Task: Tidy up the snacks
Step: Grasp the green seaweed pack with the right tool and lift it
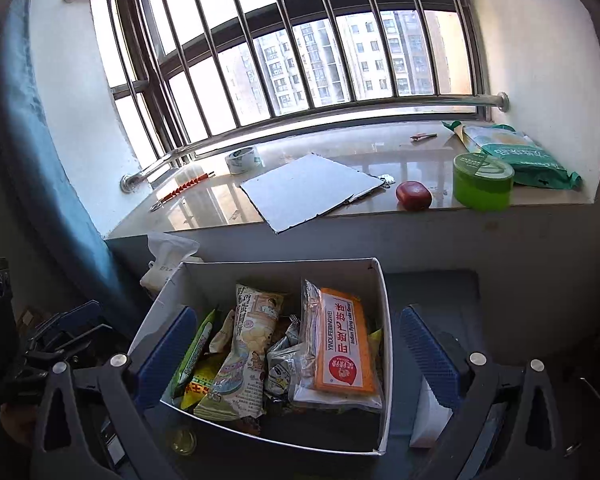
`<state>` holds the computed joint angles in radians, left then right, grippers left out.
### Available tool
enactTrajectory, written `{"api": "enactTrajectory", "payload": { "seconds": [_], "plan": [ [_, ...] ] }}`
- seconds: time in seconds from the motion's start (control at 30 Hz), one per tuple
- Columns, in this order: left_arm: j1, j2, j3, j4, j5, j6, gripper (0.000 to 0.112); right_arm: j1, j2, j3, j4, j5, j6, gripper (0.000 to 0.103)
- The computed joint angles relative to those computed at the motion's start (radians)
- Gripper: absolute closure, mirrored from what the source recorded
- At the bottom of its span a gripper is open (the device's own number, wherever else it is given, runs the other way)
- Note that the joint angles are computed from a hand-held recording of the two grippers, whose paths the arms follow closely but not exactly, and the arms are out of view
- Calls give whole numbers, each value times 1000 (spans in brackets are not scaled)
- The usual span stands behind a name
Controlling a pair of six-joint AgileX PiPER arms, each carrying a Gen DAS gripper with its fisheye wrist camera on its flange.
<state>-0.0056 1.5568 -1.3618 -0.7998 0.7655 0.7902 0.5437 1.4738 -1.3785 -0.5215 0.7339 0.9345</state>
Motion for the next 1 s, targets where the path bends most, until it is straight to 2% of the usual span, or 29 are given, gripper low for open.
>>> {"api": "enactTrajectory", "payload": {
  "seconds": [0.2, 0.4, 0.53, 0.6, 0.7, 0.8, 0.9, 1.0],
  "plan": [
    [9, -103, 100, -25, 16, 80, 10, 45, -107, 101, 7, -24, 24, 0],
    [59, -284, 304, -116, 61, 247, 10, 277, -286, 284, -198, 37, 270, 0],
    [106, -418, 484, -159, 104, 359, 9, 551, -373, 425, -364, 198, 564, 0],
    [122, -474, 571, -159, 120, 395, 9, 699, -378, 490, -410, 316, 732, 0],
    [141, -550, 695, -155, 126, 421, 10, 828, -363, 592, -386, 389, 936, 0],
    [147, -605, 793, -142, 139, 425, 10, 854, -351, 692, -333, 339, 1084, 0],
    [144, -648, 852, -126, 155, 435, 10, 766, -309, 719, -255, 227, 1029, 0],
    [161, -671, 875, -124, 186, 450, 10, 689, -261, 708, -244, 140, 960, 0]
  ]
}}
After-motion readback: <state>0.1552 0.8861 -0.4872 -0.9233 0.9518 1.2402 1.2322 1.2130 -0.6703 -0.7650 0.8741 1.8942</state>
